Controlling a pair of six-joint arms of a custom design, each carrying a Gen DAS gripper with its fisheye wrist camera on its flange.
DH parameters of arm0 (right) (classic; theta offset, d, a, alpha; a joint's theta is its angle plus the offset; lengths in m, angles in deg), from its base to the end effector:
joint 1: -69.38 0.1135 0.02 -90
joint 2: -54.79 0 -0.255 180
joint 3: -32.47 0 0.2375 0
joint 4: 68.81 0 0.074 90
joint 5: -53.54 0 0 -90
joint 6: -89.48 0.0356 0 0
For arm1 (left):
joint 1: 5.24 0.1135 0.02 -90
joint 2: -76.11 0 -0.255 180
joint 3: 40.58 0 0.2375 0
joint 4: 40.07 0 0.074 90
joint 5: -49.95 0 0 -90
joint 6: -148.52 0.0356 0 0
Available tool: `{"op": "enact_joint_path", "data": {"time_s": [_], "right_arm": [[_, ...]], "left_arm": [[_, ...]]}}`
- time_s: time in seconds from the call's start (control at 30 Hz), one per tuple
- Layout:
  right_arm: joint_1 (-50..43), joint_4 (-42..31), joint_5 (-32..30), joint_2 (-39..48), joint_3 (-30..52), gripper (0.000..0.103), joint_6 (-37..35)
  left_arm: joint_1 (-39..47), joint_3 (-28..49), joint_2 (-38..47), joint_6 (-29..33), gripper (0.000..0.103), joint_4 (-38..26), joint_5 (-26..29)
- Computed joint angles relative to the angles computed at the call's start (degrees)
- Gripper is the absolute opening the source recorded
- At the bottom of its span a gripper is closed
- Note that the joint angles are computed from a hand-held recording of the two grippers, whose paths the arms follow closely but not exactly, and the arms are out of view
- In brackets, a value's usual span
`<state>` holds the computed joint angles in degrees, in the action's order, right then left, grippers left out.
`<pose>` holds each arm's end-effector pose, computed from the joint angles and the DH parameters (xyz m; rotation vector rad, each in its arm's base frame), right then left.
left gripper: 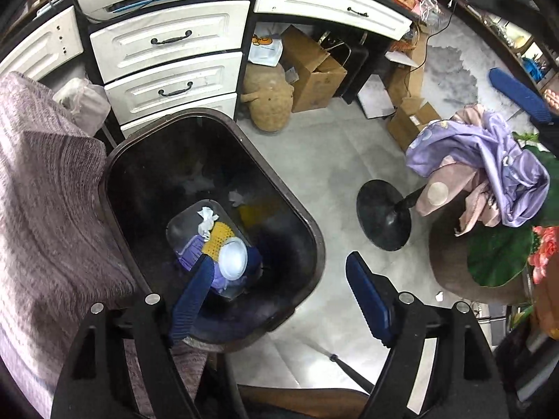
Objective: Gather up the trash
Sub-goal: 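Carry the paper cup over the bin and open the left tool, then move both open tools back toward the table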
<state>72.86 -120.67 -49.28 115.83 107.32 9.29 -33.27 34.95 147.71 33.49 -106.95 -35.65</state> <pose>0.2119 0.0208 0.3263 0.0013 2.2418 0.3760 0.1984 -0.1087 0.2742 0.0966 2.7253 -0.3867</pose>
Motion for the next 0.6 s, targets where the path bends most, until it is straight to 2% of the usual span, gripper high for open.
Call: {"op": "enact_joint_path", "data": {"time_s": [0.23,0.6], "right_arm": [[1.7,0.0,0.2,0.6,-1.0,0.09,0.9],[14.1,0.7,4.7,0.5,-3.5,0.09,2.5]], "left_arm": [[0.2,0.3,-9.8,-1.5,0.082,-3.9,-0.5],[1.9,2.9,-24.3,0.7,0.088,-15.4,-10.2]]}}
